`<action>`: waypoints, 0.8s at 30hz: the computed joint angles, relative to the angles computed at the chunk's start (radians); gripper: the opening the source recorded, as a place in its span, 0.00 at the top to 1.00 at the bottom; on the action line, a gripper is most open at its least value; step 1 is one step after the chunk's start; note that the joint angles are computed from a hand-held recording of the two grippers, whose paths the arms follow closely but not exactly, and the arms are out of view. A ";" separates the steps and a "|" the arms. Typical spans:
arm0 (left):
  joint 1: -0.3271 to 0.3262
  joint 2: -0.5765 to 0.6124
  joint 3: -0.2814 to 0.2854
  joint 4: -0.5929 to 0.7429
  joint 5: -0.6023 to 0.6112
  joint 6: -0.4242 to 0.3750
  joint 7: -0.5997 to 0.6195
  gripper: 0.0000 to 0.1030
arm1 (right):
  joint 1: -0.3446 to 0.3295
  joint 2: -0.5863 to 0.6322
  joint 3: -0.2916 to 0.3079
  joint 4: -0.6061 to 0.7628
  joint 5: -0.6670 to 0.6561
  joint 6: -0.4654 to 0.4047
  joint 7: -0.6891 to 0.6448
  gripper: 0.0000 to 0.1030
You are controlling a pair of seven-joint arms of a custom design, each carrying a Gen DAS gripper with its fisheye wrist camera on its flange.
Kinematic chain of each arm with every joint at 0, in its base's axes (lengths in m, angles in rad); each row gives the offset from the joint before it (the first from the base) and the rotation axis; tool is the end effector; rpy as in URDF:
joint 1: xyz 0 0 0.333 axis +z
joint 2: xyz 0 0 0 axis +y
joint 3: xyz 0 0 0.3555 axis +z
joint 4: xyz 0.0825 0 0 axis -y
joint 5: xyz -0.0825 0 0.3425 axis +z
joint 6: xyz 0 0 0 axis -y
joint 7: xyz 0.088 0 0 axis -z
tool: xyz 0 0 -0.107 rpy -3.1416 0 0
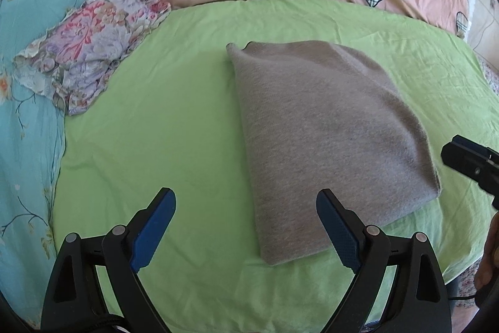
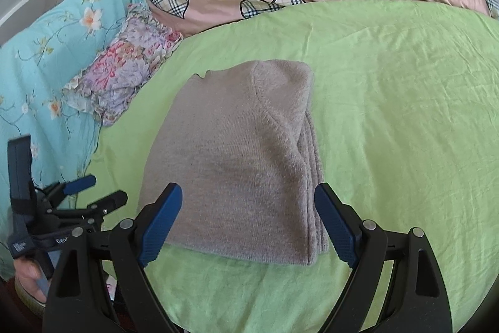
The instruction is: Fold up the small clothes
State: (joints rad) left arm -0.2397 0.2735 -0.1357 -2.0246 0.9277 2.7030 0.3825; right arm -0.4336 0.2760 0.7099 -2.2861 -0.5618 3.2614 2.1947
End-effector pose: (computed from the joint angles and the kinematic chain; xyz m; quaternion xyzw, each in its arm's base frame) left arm 0.5504 -0.2399 0.4154 -0.6885 0.6538 -0.1859 0.2531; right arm 0.5242 0.1775 0.4214 -0.7001 0.6042 -0.1211 0.3608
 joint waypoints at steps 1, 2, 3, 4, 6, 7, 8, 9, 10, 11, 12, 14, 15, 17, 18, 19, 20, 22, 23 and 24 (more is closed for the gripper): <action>-0.003 0.004 0.000 0.008 0.005 0.003 0.002 0.09 | 0.009 -0.004 -0.008 0.001 -0.003 -0.002 -0.002 0.15; -0.005 0.010 0.000 0.015 0.011 0.007 0.001 0.09 | 0.031 -0.008 -0.031 0.003 -0.004 -0.005 -0.003 0.14; -0.008 0.016 0.001 0.023 0.018 0.012 0.001 0.09 | 0.062 -0.015 -0.062 0.004 -0.002 -0.004 -0.004 0.12; -0.011 0.024 0.003 0.031 0.025 0.017 0.000 0.08 | 0.087 -0.016 -0.088 0.009 0.000 -0.007 -0.007 0.11; -0.012 0.039 0.005 0.044 0.029 0.029 0.000 0.08 | 0.124 -0.011 -0.121 0.024 0.013 -0.020 -0.018 0.11; -0.012 0.047 0.008 0.050 0.030 0.037 -0.001 0.08 | 0.137 -0.011 -0.132 0.027 0.024 -0.025 -0.028 0.11; -0.012 0.053 0.013 0.053 0.034 0.049 -0.007 0.08 | 0.146 -0.005 -0.137 0.035 0.033 -0.031 -0.041 0.11; -0.010 0.060 0.015 0.057 0.032 0.056 -0.007 0.08 | 0.164 0.000 -0.152 0.043 0.041 -0.038 -0.053 0.11; -0.007 0.069 0.014 0.064 0.023 0.059 0.003 0.08 | 0.176 0.003 -0.160 0.048 0.051 -0.045 -0.064 0.11; -0.006 0.075 0.016 0.067 0.017 0.062 0.004 0.08 | 0.184 0.010 -0.161 0.056 0.061 -0.056 -0.078 0.11; -0.004 0.081 0.017 0.070 0.009 0.067 0.007 0.08 | 0.184 0.015 -0.155 0.059 0.072 -0.063 -0.094 0.11; 0.003 0.091 0.019 0.071 -0.008 0.085 0.012 0.08 | 0.201 0.023 -0.162 0.067 0.090 -0.077 -0.121 0.11; 0.002 0.094 0.023 0.071 -0.011 0.092 0.011 0.08 | 0.224 0.026 -0.181 0.071 0.095 -0.081 -0.129 0.11; -0.002 0.101 0.035 0.074 -0.002 0.103 0.002 0.08 | 0.263 0.028 -0.219 0.073 0.108 -0.079 -0.141 0.11; -0.006 0.103 0.042 0.074 0.008 0.109 -0.010 0.08 | 0.273 0.032 -0.226 0.076 0.119 -0.079 -0.150 0.11; -0.005 0.105 0.044 0.075 0.008 0.114 -0.010 0.08 | 0.282 0.036 -0.234 0.079 0.130 -0.078 -0.159 0.11; -0.003 0.107 0.044 0.075 0.006 0.118 -0.009 0.08 | 0.295 0.039 -0.245 0.081 0.139 -0.077 -0.165 0.11; -0.004 0.110 0.048 0.074 0.008 0.126 -0.017 0.08 | 0.311 0.044 -0.258 0.085 0.156 -0.080 -0.175 0.11; -0.006 0.111 0.051 0.075 0.010 0.127 -0.020 0.08 | 0.311 0.048 -0.255 0.087 0.164 -0.081 -0.183 0.11; -0.005 0.114 0.050 0.077 0.008 0.129 -0.019 0.08 | 0.313 0.050 -0.256 0.088 0.170 -0.081 -0.189 0.11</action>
State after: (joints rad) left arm -0.2444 0.3873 -0.0855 -1.9477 0.9358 2.8317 0.3636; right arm -0.1203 0.3256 0.4537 -2.1982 -0.3921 3.1806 2.0056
